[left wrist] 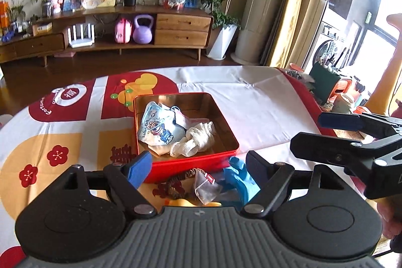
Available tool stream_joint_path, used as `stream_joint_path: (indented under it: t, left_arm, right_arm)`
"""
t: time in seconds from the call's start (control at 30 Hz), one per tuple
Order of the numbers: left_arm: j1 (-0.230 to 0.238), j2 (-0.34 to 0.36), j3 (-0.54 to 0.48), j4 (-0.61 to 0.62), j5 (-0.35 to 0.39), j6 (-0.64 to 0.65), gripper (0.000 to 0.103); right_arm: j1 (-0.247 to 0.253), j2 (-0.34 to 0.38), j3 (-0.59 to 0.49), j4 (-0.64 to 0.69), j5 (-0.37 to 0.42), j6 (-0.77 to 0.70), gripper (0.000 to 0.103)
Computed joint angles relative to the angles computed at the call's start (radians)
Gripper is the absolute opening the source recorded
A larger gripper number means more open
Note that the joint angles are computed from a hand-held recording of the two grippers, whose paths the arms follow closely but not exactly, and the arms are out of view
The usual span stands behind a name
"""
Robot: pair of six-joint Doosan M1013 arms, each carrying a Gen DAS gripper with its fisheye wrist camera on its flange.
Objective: Organize soft objects
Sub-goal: 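Lift both grippers out of the red tin, then grasp the clear cotton swab pack with the left gripper while the right gripper grasps the blue glove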
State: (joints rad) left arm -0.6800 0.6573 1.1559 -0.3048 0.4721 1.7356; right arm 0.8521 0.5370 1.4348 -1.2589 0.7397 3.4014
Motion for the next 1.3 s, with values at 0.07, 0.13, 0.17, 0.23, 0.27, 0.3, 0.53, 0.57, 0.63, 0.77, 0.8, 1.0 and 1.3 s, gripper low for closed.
stream_joint_path:
  t: [0.07, 0.13, 0.17, 0.23, 0.27, 0.3, 0.53, 0.57, 0.63, 0.77, 0.8, 1.0, 1.3]
  left_arm:
    - [-0.005, -0.019, 0.033, 0.013, -0.027, 0.001, 0.085]
    - [-0.009, -0.037, 0.064, 0.029, -0.057, -0.006, 0.086]
    - [-0.011, -0.047, 0.082, 0.027, -0.072, -0.002, 0.086]
    - [-0.011, -0.059, 0.105, -0.006, -0.08, 0.028, 0.09]
    - [-0.011, -0.065, 0.117, -0.02, -0.083, 0.036, 0.093]
    - [-0.01, -0.07, 0.128, -0.028, -0.088, 0.037, 0.094]
    - [-0.02, -0.102, 0.205, 0.002, -0.155, 0.012, 0.1]
    - [-0.021, -0.104, 0.212, 0.014, -0.161, -0.005, 0.1]
    - [-0.025, -0.109, 0.228, 0.08, -0.175, -0.084, 0.101]
    - [-0.023, -0.106, 0.245, 0.064, -0.183, -0.101, 0.101]
    - [-0.024, -0.104, 0.247, 0.101, -0.183, -0.143, 0.101]
    - [-0.03, -0.091, 0.255, 0.179, -0.166, -0.217, 0.102]
    - [-0.041, -0.056, 0.258, 0.232, -0.149, -0.253, 0.102]
  right_arm:
    - [0.012, -0.001, 0.007, -0.016, 0.013, 0.017, 0.103]
    - [0.022, -0.003, 0.015, -0.027, 0.024, 0.033, 0.103]
    - [0.027, -0.003, 0.02, -0.033, 0.029, 0.038, 0.103]
    - [0.038, -0.001, 0.025, -0.042, 0.054, 0.041, 0.103]
    - [0.044, -0.001, 0.03, -0.05, 0.062, 0.049, 0.103]
    - [0.047, -0.002, 0.037, -0.059, 0.064, 0.061, 0.103]
    - [0.066, -0.002, 0.076, -0.083, 0.068, 0.153, 0.103]
    - [0.067, -0.001, 0.079, -0.081, 0.067, 0.157, 0.103]
    - [0.069, 0.001, 0.085, -0.077, 0.068, 0.164, 0.103]
    - [0.07, 0.005, 0.095, -0.059, 0.064, 0.178, 0.103]
    - [0.07, 0.007, 0.095, -0.054, 0.069, 0.176, 0.103]
    - [0.062, 0.02, 0.095, -0.028, 0.068, 0.146, 0.103]
    - [0.038, 0.049, 0.077, 0.042, 0.038, 0.023, 0.101]
